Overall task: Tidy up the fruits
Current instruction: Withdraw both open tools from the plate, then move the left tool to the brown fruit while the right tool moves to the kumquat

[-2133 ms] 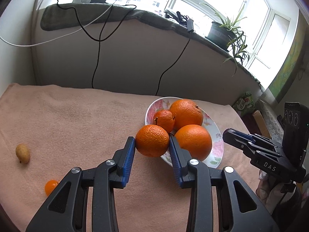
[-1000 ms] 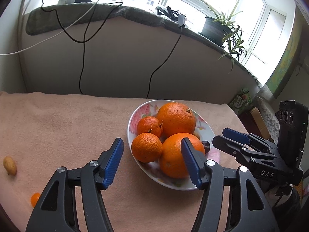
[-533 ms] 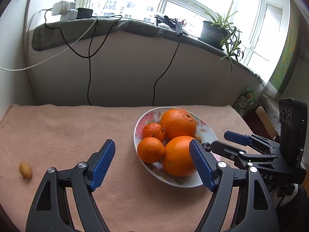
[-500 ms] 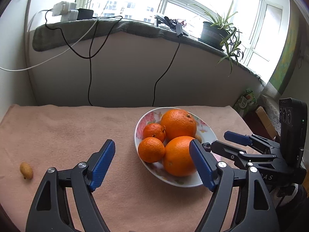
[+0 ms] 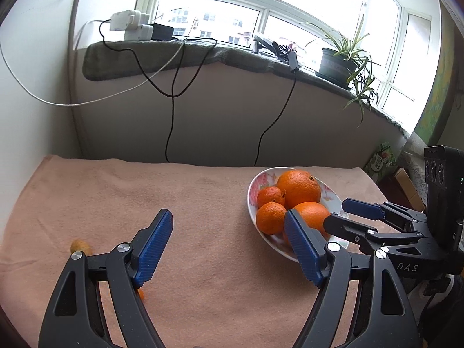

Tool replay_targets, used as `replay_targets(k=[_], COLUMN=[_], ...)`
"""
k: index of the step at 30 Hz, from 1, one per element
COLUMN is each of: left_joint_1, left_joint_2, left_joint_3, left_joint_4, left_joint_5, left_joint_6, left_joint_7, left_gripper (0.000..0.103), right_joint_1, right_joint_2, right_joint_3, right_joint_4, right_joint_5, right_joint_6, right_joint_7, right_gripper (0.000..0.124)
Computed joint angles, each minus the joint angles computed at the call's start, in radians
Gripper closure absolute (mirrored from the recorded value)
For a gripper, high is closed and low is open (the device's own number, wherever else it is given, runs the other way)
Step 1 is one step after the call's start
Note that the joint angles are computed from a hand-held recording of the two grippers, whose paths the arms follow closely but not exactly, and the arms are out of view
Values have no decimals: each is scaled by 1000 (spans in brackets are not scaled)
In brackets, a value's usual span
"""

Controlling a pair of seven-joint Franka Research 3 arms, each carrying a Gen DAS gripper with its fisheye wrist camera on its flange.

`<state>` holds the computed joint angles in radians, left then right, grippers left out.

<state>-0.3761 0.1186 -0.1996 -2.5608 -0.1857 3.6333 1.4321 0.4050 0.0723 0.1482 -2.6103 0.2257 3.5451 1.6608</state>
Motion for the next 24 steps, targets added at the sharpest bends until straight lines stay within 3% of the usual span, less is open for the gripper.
replay_targets(k=[8,10,24], left_joint_1=[47,61,146], left_joint_2=[-33,-40,-80], left_joint_3=[5,4,14], left_joint_4=[-61,-76,-159], left_joint_5=[23,33,85], left_joint_6=[25,33,71], left_joint_7=[-34,-47,-113], left_gripper=[24,24,24], right_joint_1=[54,99,183], right_joint_2=[38,46,77], right_joint_3=[12,-2,-8], right_joint_4=[60,76,140], right_joint_5=[69,157,345], right_joint_6=[-25,-23,-21], right_joint_7=[-74,-149,-314], right_gripper=[52,52,52])
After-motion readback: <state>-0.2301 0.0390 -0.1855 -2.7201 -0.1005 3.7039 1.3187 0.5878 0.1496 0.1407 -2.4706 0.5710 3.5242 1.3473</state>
